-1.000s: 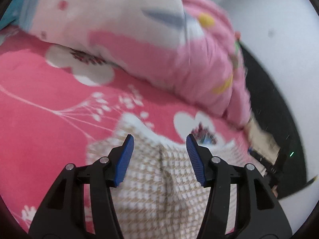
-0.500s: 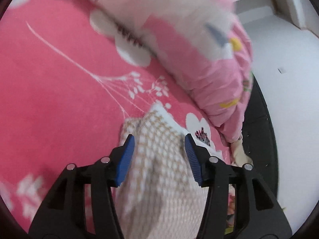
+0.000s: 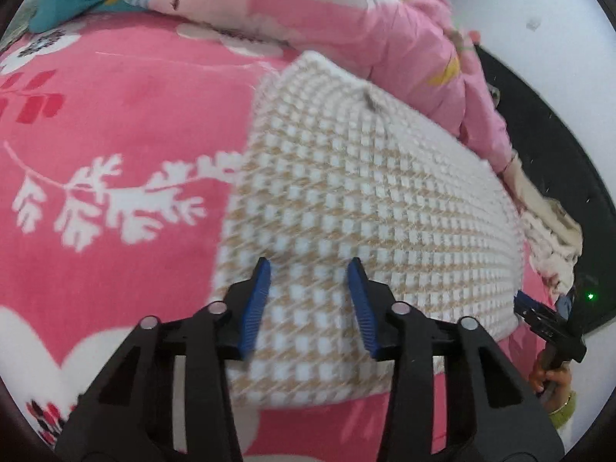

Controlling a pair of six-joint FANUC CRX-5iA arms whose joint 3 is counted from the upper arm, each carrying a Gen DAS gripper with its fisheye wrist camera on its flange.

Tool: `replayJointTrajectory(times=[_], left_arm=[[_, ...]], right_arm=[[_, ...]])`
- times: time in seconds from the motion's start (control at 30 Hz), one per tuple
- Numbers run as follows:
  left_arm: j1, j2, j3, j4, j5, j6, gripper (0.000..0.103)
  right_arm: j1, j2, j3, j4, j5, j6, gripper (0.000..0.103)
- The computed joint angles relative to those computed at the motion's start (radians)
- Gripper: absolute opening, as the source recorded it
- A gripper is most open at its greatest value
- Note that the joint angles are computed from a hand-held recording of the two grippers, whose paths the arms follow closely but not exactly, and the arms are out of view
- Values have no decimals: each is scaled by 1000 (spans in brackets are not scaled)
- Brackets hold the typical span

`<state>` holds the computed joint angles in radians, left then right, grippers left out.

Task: Fold large clothes

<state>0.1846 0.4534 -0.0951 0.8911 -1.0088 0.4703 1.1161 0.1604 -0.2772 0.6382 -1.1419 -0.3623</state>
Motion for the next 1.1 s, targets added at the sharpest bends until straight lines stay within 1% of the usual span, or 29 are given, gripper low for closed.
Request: replayJointTrajectory(times=[0.07,0.1,0.17,0.2,0.23,0.3,0.33,0.37,0.4,0.43,0.47,0.5,0.53,0.6,0.63,0.67,0.7,0.73,0.77,0.8,0.83,0.87,0.9,0.93,0.97,1.0,1.03,1.07,1.1], left_arm=[[10,-19,-1,2,-6,14,43],[10,-42,-16,8,12,2,46],[-3,-109,-83,62,70,-91,48],[-14,-128,-98,74,77,-114,49],[-24,-144,-113,82,76,-144,52],[-55,-172,-142,69,92,-199,64],[-82,-190,-161,39,131,-210,67],[-116,-203,-174,-41,193,-190,72],[-134,-196,-174,-100,222,-163,73],[-153,-182,-170,-163,248,-125,75],[-167,-177,-197,-174,307,-130,76],[-172,-187,-228,-134,340,-176,76],[-172,-206,-257,-84,358,-220,76],[-151,-213,-242,-52,290,-213,76],[-142,-214,-240,2,256,-237,76],[-142,-221,-249,74,245,-284,76],[-149,-224,-252,118,250,-314,76],[-164,-224,-246,159,260,-343,76],[-179,-218,-228,169,273,-345,76],[-197,-209,-207,166,285,-329,77],[-207,-187,-174,157,278,-306,78],[-218,-144,-113,116,264,-237,79],[-235,-107,-60,58,268,-156,79],[-244,-58,8,-27,262,-57,79],[-253,-21,58,-112,252,33,84],[-262,14,82,-146,259,70,86],[-270,14,70,-137,282,55,86],[-279,-1,39,-114,322,10,86],[-287,-22,12,-112,354,-22,86]], right_arm=[[7,16,62,-5,-61,30,55],[11,24,82,8,-76,42,55],[22,60,142,56,-106,81,57],[24,87,176,84,-101,108,61],[26,109,198,105,-91,126,66],[16,159,237,117,-78,171,69],[7,201,275,99,-77,206,71],[-6,245,311,61,-76,248,71],[-18,279,328,33,-77,271,73],[-24,284,315,26,-56,257,76],[-28,272,291,23,-26,229,76],[-31,260,288,15,-18,223,76],[-32,252,306,-4,-36,234,76],[-29,232,313,7,-52,230,76],[-24,222,307,43,-60,224,76],[-21,222,313,77,-83,224,76],[-25,229,326,106,-110,233,76],[-32,236,338,130,-132,243,76],[-44,243,347,148,-148,250,76],[-55,249,355,162,-158,251,77],[-81,250,351,185,-150,244,77],[-101,256,354,191,-148,238,77],[-129,267,358,185,-142,237,77],[-155,274,348,172,-123,241,77],[-189,286,352,124,-98,270,77],[-223,289,339,57,-42,296,80],[-230,280,313,42,1,283,84],[-234,262,270,63,47,251,85],[-234,250,258,68,59,248,85]])
